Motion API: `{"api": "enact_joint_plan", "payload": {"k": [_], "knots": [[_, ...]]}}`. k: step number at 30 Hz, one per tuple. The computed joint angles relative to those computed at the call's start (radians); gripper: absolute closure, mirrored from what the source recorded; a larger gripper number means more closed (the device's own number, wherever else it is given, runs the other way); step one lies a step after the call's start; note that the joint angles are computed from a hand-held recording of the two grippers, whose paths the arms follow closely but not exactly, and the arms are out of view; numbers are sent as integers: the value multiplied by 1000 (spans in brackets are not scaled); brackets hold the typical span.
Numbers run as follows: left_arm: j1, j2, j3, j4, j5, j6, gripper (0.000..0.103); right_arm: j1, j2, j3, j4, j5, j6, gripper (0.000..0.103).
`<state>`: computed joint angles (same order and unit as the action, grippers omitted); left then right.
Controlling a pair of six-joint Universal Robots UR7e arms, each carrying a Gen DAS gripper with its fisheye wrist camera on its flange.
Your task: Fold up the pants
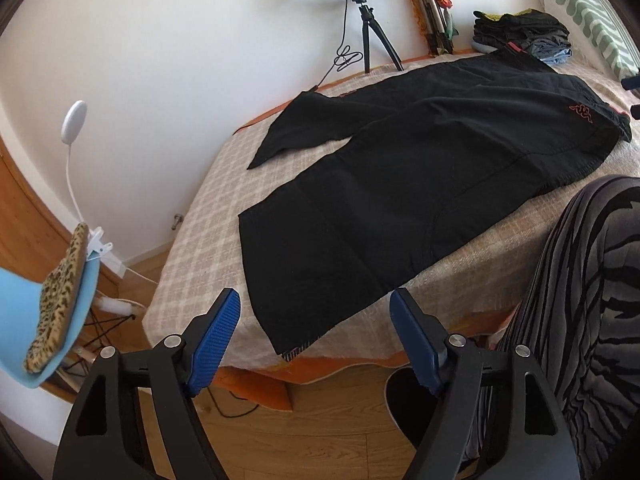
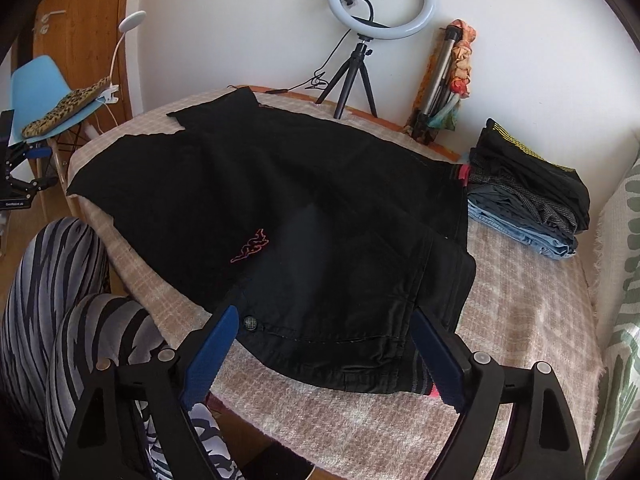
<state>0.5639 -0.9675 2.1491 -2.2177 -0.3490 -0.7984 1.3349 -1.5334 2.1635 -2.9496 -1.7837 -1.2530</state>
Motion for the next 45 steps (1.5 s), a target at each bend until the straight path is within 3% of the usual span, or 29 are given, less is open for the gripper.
{"api": "enact_joint_plan", "payload": {"k": [7, 14, 15, 16, 18, 22, 25, 26, 29, 32, 37, 40, 45], "knots": [[54, 38, 24, -82, 13, 130, 26, 10, 68, -10, 35, -60, -59, 24], [86, 92, 32, -167, 101, 253, 26, 32, 122, -24, 40, -108, -87, 24], [92, 92, 30, -175, 105, 264, 29, 34, 129, -27, 39, -117, -88, 24], [96, 92, 30, -195, 103, 279, 41, 36, 138, -29, 33, -123, -89, 24], [106, 89, 34, -283, 74, 348, 49, 38, 149, -34, 30, -129, -89, 24], [116, 77, 39, -410, -18, 481, 77, 45, 166, -37, 19, -128, -103, 24], [114, 66, 42, -445, -51, 508, 86, 54, 179, -37, -5, -133, -128, 27], [113, 60, 46, -472, -62, 526, 93, 57, 178, -42, 10, -137, -127, 27], [111, 48, 47, -533, -68, 574, 96, 59, 183, -38, -16, -140, -165, 30], [119, 52, 26, -570, -70, 616, 99, 65, 187, -52, 8, -142, -151, 44], [130, 87, -14, -714, -43, 719, 100, 89, 203, -38, -95, -165, -202, 88], [139, 102, -49, -806, -35, 794, 100, 113, 200, -64, -88, -163, -175, 98], [163, 146, -147, -963, -13, 984, 100, 175, 230, -154, -92, -163, -138, 101]]}}
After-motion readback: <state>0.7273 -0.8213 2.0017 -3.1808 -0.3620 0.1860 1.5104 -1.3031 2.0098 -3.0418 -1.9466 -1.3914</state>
